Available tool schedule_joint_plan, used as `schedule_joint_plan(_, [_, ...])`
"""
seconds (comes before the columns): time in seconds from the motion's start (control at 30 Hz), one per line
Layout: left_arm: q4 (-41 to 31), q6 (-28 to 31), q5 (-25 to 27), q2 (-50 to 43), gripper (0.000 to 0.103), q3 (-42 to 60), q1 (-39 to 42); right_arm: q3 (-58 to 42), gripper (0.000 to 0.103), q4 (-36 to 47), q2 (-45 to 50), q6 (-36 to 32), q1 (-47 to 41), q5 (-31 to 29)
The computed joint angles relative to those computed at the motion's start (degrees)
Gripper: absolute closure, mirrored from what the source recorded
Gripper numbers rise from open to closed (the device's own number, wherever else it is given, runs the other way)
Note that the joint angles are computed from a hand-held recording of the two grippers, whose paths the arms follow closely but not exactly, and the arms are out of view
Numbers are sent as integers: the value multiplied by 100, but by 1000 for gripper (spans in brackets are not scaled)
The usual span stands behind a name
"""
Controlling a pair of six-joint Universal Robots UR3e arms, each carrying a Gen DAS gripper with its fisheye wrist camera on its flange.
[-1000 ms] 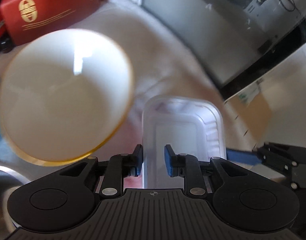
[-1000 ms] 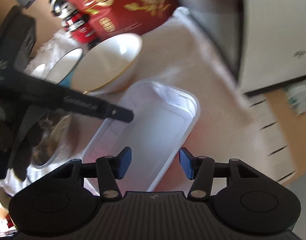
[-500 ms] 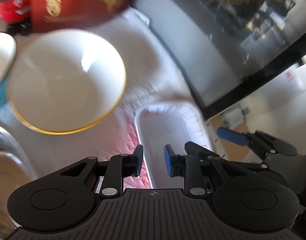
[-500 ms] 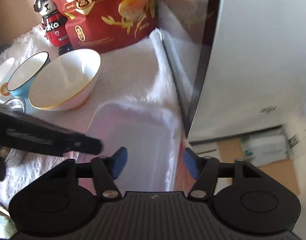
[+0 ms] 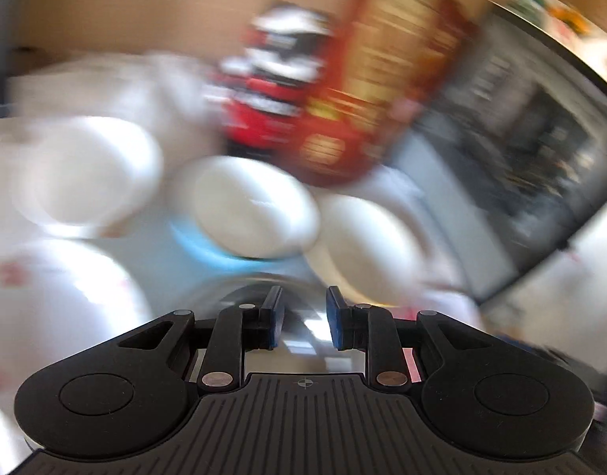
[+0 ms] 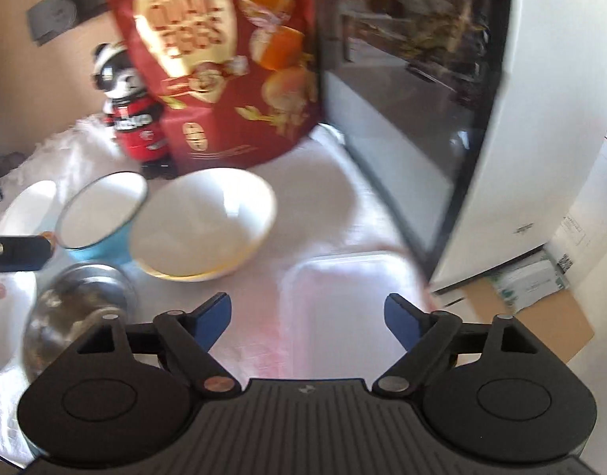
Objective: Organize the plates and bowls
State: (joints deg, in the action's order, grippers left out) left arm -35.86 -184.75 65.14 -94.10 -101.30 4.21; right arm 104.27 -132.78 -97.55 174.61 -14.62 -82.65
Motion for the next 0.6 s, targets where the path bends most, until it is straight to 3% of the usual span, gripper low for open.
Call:
schedule_joint_plan(0.17, [-479,753,-405,246,78,-531,943,-38,14,205,171,1353,1060,-177])
schedule_joint_plan(0.3, [-331,1264,-478,-49,78,-593,958,-155,14,263,453,2225,1869,-505])
schedule_joint_plan(0.43, [-98,1333,-150,-353,78,-441,732,-261,12,401,544,2408,2261,-766])
schedule_joint_plan(0.6, [18,1009,123,-900,76,-33,406,-196,5,-73,809,1856,2202,-680])
